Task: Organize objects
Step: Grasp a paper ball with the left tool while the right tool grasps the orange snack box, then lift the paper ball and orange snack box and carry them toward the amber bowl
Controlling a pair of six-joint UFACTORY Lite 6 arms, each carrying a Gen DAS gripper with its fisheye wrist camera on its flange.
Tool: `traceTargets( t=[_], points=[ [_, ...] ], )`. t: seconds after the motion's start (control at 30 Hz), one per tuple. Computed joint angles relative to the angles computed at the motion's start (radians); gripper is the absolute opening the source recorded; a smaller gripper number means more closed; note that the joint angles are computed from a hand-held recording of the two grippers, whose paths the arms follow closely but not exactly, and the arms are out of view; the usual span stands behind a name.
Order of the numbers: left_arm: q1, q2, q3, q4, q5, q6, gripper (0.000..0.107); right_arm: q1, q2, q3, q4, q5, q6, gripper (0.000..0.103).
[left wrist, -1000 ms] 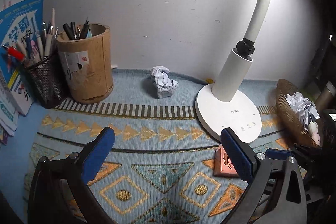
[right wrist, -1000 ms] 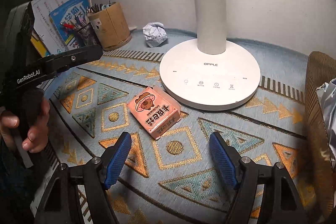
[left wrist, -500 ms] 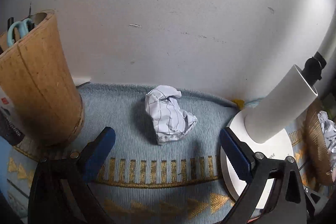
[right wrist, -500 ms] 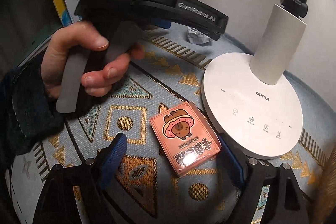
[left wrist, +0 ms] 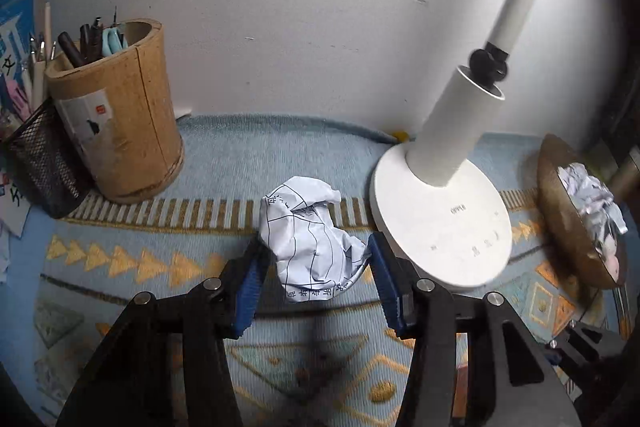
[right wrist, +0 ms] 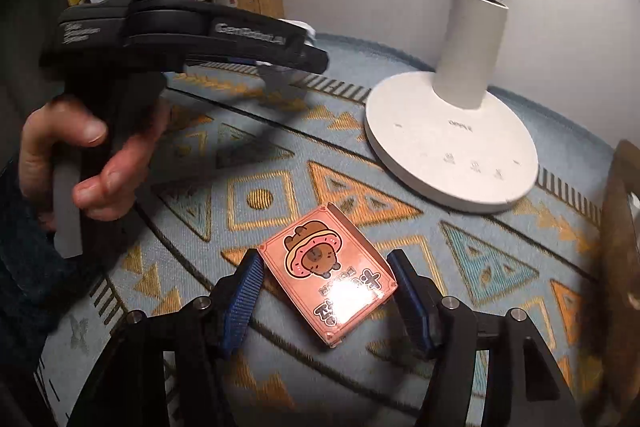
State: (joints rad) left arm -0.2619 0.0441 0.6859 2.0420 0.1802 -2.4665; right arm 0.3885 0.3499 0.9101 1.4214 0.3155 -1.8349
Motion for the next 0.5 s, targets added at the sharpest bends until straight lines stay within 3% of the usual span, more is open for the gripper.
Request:
traceTargets(
  t=[0.1, 0.2, 0.27, 0.43, 0.5],
  points=[
    [-0.256, -0.257, -0.212, -0.314, 0.126, 0.169, 0.048, -0.114, -0.169, -0.18, -0.099, -0.041, 0.172, 0.063],
    [-0.527, -0.364, -0.282, -0.567, 0.25, 0.208, 0.048, -0.238, -0.345, -0.37, 0.089, -0.114, 0.036, 0.064],
    [-0.658, -0.385, -0.319, -0.554, 0.31, 0.064, 0.048, -0.296, -0.386, -0.43, 0.105, -0.111, 0.008, 0.07],
    [-0.822, -0.363, -0.454, -0.287, 0.403, -0.459, 0.048, -0.577, -0.559, -0.541, -0.248, 0.195, 0.039, 0.078],
    [-0.821, -0.362, -0.491, -0.222, 0.442, -0.56, 0.048, -0.625, -0.643, -0.63, -0.221, 0.194, -0.11, 0.081]
  ],
)
